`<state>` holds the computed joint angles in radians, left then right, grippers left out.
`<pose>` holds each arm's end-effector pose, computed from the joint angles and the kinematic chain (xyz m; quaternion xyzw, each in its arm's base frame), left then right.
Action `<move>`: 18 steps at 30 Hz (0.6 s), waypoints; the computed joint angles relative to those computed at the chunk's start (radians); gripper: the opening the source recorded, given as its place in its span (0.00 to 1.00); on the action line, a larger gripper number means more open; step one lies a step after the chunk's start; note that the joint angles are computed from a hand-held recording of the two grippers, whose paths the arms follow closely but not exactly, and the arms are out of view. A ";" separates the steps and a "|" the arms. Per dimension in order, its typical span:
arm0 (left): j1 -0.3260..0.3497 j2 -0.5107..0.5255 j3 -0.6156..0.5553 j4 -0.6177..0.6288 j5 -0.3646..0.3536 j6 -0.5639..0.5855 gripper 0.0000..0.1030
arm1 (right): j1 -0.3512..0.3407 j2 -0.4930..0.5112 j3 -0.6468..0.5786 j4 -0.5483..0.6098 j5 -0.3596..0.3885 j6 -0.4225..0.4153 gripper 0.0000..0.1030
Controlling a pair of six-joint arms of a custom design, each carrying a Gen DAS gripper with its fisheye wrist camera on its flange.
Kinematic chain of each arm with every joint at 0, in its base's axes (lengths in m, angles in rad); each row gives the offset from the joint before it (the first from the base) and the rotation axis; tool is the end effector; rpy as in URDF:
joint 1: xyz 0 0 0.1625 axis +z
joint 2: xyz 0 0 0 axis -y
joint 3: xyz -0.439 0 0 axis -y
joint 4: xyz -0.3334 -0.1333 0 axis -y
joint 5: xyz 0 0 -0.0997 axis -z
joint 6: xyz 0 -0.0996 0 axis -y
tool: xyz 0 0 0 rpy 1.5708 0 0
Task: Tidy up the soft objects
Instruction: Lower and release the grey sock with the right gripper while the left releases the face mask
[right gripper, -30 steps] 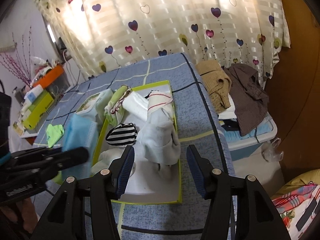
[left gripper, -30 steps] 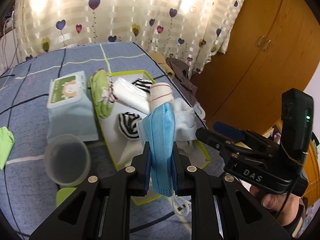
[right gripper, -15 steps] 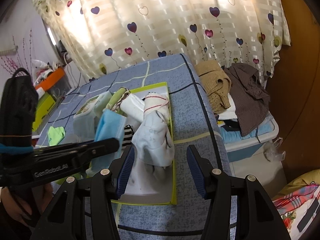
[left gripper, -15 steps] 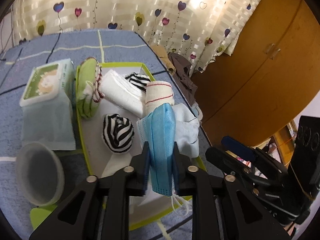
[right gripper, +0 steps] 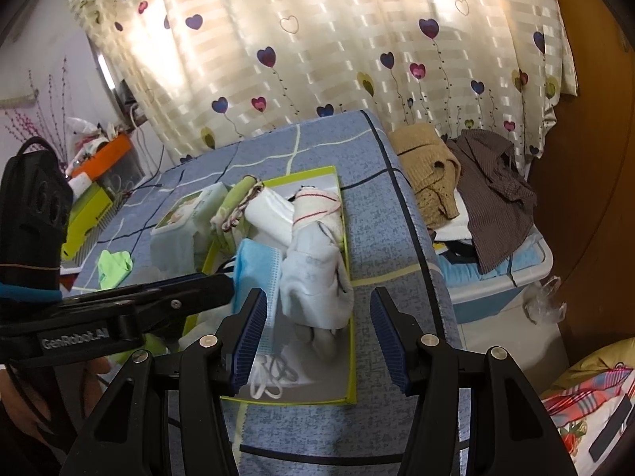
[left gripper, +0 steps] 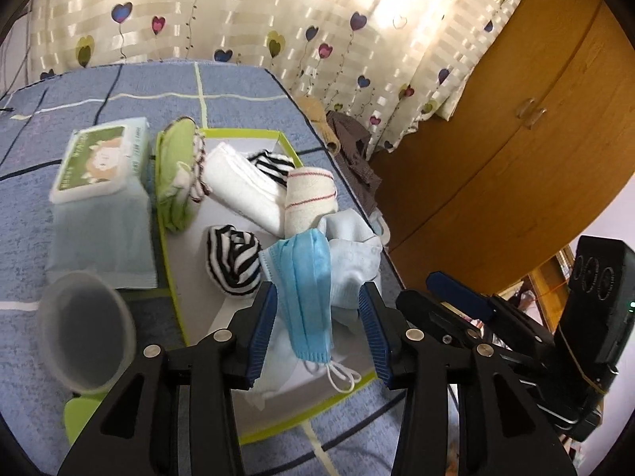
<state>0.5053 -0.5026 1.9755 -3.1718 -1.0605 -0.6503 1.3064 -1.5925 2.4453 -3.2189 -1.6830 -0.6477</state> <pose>-0.3733 -0.4145 -0.0313 0.1832 0.9482 -0.2310 0.1179 0.0264 -0.3700 0.3522 0.1540 -0.9078 0.3244 0.2167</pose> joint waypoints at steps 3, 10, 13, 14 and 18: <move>-0.015 -0.029 0.040 -0.022 0.034 -0.016 0.43 | 0.034 0.022 0.020 -0.044 -0.012 -0.017 0.42; -0.031 -0.089 0.116 -0.053 0.088 -0.044 0.43 | 0.102 0.129 0.007 -0.050 -0.055 -0.023 0.06; -0.031 -0.106 0.134 -0.052 0.099 -0.052 0.43 | 0.117 0.191 -0.014 -0.058 -0.099 -0.018 0.06; -0.030 -0.111 0.141 -0.054 0.102 -0.051 0.43 | 0.119 0.208 -0.022 -0.058 -0.110 -0.014 0.06; -0.031 -0.134 0.167 -0.060 0.119 -0.055 0.43 | 0.125 0.249 -0.048 -0.067 -0.144 -0.002 0.06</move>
<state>0.4745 -0.6368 2.1426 -3.2323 -0.9412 -0.7048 1.4312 -1.3439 2.3974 -3.2861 -1.8275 -0.6496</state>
